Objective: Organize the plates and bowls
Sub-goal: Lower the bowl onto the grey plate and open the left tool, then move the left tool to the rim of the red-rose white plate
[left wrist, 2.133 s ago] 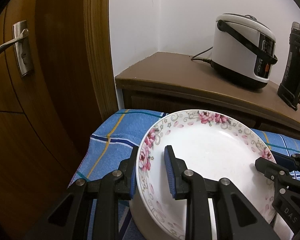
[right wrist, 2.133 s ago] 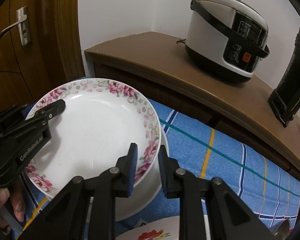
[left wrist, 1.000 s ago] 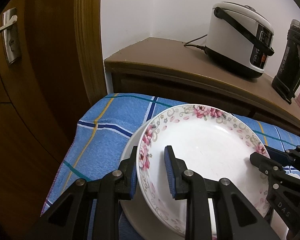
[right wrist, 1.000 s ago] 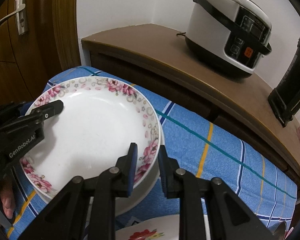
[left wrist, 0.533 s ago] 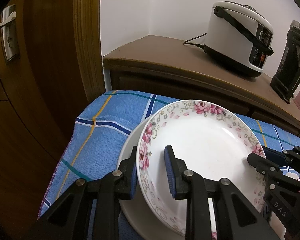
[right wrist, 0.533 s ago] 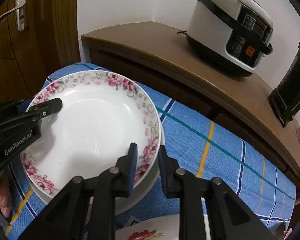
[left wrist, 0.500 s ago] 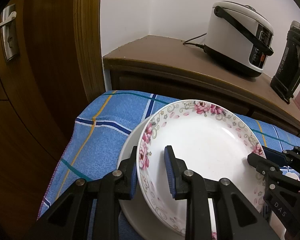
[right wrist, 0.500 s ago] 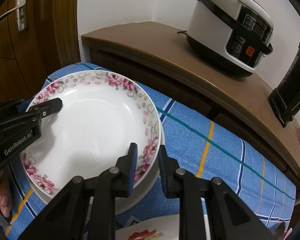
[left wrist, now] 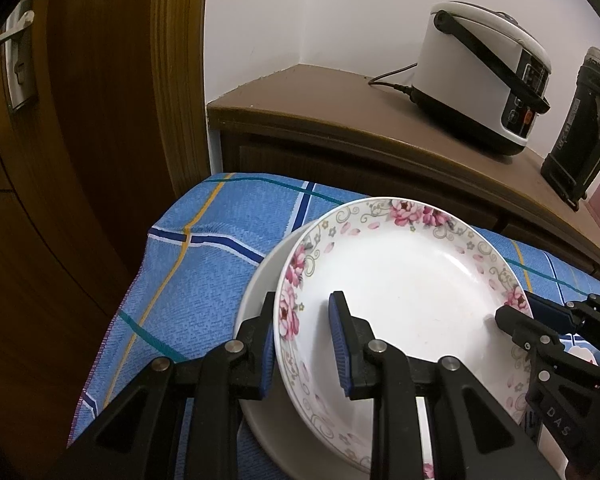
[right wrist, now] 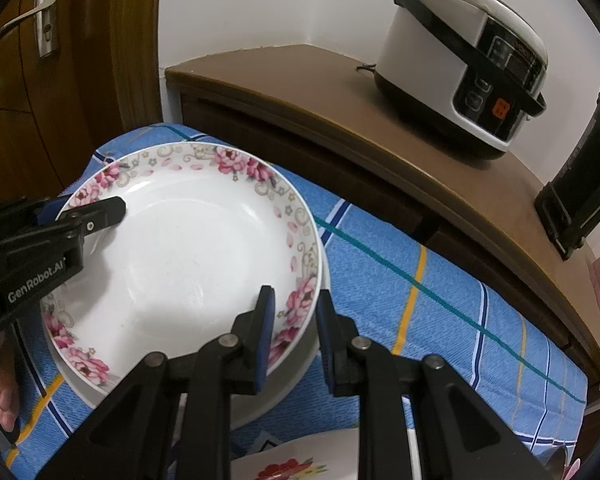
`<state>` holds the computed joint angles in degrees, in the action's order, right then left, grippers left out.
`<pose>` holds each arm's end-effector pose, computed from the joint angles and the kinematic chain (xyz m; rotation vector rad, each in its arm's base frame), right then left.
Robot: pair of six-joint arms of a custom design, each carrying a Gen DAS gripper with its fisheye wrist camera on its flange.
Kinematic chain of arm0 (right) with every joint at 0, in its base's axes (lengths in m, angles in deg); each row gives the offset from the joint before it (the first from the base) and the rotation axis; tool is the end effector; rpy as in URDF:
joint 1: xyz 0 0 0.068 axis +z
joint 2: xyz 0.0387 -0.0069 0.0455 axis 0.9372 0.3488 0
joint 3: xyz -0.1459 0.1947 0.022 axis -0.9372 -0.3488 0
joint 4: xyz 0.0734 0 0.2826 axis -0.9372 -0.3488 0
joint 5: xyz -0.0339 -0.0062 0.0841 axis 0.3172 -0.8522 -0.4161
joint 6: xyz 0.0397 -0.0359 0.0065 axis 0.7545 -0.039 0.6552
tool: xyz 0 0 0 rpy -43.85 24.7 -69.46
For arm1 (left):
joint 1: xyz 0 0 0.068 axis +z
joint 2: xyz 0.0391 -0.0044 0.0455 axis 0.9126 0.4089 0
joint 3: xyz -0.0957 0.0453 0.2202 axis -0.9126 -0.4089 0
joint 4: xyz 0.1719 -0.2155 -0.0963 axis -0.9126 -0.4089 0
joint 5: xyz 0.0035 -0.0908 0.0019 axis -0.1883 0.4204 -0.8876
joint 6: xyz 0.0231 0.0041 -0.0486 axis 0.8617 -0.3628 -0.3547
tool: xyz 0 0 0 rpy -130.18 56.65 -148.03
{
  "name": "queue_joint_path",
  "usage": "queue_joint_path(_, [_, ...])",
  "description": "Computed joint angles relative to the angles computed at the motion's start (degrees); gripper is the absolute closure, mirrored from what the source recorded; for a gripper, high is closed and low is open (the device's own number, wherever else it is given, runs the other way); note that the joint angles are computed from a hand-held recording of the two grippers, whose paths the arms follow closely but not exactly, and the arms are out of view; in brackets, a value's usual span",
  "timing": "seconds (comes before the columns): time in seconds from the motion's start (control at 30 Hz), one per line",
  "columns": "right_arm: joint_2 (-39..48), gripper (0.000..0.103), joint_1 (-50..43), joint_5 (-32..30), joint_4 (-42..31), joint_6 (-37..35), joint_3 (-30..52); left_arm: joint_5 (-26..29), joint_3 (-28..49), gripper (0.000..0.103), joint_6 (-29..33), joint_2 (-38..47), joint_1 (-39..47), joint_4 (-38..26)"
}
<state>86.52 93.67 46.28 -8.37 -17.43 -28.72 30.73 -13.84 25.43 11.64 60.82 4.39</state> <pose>0.3021 0.1333 0.1110 -0.8985 2.4240 -0.0098 0.2570 -0.0172 0.0619 -0.3745 2.3747 -0.0110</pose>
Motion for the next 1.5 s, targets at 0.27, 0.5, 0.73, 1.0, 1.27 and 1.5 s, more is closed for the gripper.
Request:
queue_joint_path(0.27, [-1.46, 0.063, -1.4, -3.44, 0.16, 0.84, -1.85, -3.05, -2.33, 0.054, -0.6, -3.87, -1.51, 0.0])
queue_joint_path(0.5, [-13.19, 0.063, -6.75, -7.94, -1.3, 0.39, -9.03, -4.2, -6.2, 0.036, -1.92, -9.96, -0.7, 1.52])
queue_joint_path(0.73, [-34.76, 0.062, -24.82, -17.78, -9.62, -5.74, -20.64, -10.55, -8.24, 0.036, -0.31, -13.73, -4.55, 2.92])
queue_joint_path(1.0, [-48.36, 0.062, -44.43, -24.44, -22.0, -20.05, -26.03, -20.64, -15.91, 0.036, -9.35, -37.25, -21.6, -12.72])
queue_joint_path(1.27, [-49.13, 0.062, -49.16, -27.1, -25.9, -24.97, -26.24, -21.43, -12.65, 0.036, -14.24, -25.45, -36.2, -10.31])
queue_joint_path(1.5, [-45.85, 0.064, -48.82, -26.33, -23.82, -25.47, -27.05, -13.19, -11.85, 0.036, -11.73, -21.81, -35.2, -6.11])
